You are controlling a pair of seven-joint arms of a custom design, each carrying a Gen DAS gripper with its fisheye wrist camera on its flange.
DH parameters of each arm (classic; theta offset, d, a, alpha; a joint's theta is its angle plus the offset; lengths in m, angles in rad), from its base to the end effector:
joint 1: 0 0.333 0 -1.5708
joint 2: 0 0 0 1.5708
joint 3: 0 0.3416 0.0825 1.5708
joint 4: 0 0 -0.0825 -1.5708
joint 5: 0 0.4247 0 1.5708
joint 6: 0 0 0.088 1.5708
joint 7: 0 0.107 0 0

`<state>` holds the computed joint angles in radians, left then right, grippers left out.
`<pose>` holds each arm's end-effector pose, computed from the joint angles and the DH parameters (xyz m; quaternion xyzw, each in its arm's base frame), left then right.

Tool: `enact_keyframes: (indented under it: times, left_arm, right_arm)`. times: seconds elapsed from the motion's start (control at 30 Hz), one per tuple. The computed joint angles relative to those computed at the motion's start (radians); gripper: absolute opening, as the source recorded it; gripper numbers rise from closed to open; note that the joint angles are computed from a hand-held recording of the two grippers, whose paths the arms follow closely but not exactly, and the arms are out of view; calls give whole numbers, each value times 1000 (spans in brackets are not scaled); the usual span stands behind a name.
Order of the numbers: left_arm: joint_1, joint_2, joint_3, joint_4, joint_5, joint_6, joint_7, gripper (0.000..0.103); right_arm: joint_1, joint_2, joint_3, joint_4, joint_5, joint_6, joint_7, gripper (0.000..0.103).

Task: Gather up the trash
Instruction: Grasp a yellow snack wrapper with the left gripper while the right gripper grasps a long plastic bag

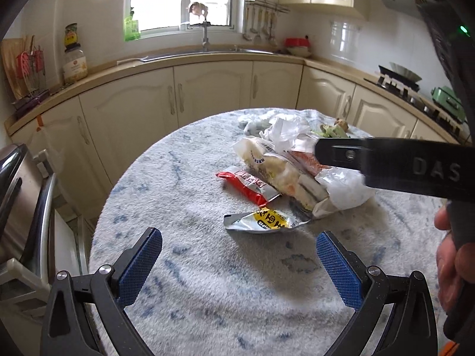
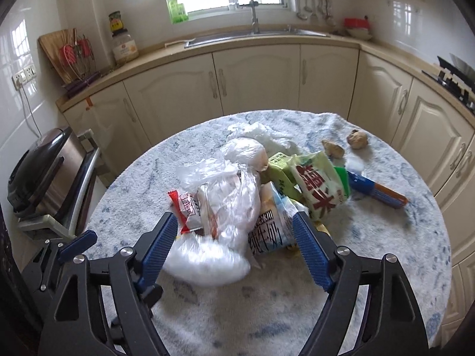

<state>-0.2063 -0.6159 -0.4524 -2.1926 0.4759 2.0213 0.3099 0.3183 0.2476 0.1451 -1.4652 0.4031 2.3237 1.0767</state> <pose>0.3328 -0.2900 0.6620 -0.7903 0.4706 -0.2277 0.3196 0.6549 0.3197 0.6317 -0.8588 0.3702 -0.0747 0.3462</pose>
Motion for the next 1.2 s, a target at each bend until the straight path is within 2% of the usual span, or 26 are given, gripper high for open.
enact_keyframes:
  times: [0.07, 0.13, 0.17, 0.2, 0.23, 0.27, 0.3, 0.37, 0.4, 0.47, 0.57, 0.73, 0.83, 0.9, 0.97, 1.03, 1.07, 1.1, 1.13, 1.2]
  left_arm:
    - [6, 23, 24, -2, 2, 27, 22, 102]
    - [0, 50, 65, -5, -35, 64, 56, 100]
    - [3, 58, 81, -8, -44, 89, 71, 97]
    - [8, 69, 91, -8, -48, 112, 84, 95]
    - [13, 77, 101, -7, -55, 127, 99, 92]
    - [14, 85, 115, -10, -69, 149, 119, 83]
    - [11, 91, 130, -14, -93, 168, 138, 65]
    - [25, 102, 130, -11, -100, 177, 157, 55]
    - [27, 104, 133, -13, -107, 189, 170, 44]
    - [40, 104, 132, -14, -106, 196, 181, 37]
    - [45, 81, 134, -36, -126, 217, 184, 32]
    - [38, 32, 100, -56, -149, 178, 166, 33]
    - [33, 30, 82, -42, -151, 129, 164, 42]
    - [29, 27, 71, -41, -147, 108, 155, 56]
    - [28, 35, 66, -36, -136, 96, 154, 58]
    - [33, 59, 51, -23, -108, 90, 147, 56]
    - [33, 64, 54, -20, -98, 86, 149, 49]
    - [26, 68, 39, -8, -95, 73, 133, 35]
    - [16, 68, 43, -7, -103, 78, 127, 35]
    - [2, 45, 65, -29, -117, 107, 122, 23]
  right_arm:
    - [9, 50, -1, 61, -24, -35, 21, 70]
    - [17, 108, -2, 132, -48, -82, 52, 58]
    - [14, 133, 2, 161, -44, -101, 58, 46]
    - [6, 150, 8, 184, -28, -124, 60, 38]
    - [-3, 159, 14, 196, -9, -140, 62, 37]
    - [-14, 159, 20, 194, 16, -143, 56, 34]
    - [-25, 156, 25, 189, 40, -147, 50, 32]
    - [-37, 142, 26, 167, 65, -145, 37, 30]
    - [-43, 135, 27, 156, 78, -144, 26, 30]
    - [-60, 112, 30, 127, 119, -148, 0, 30]
    - [-78, 56, 26, 58, 169, -136, -44, 30]
    - [-78, -85, -8, -117, 176, -87, -105, 30]
    - [-62, -132, -26, -185, 132, -80, -116, 30]
    - [-52, -133, -34, -197, 106, -79, -112, 33]
    - [-39, -115, -36, -183, 70, -75, -85, 35]
    - [-34, -92, -34, -165, 59, -71, -78, 35]
    - [-31, -82, -32, -158, 51, -69, -75, 35]
    - [-30, -70, -31, -147, 49, -77, -71, 32]
    - [-32, -59, -30, -137, 53, -93, -66, 32]
    - [-43, -70, -25, -152, 87, -95, -84, 30]
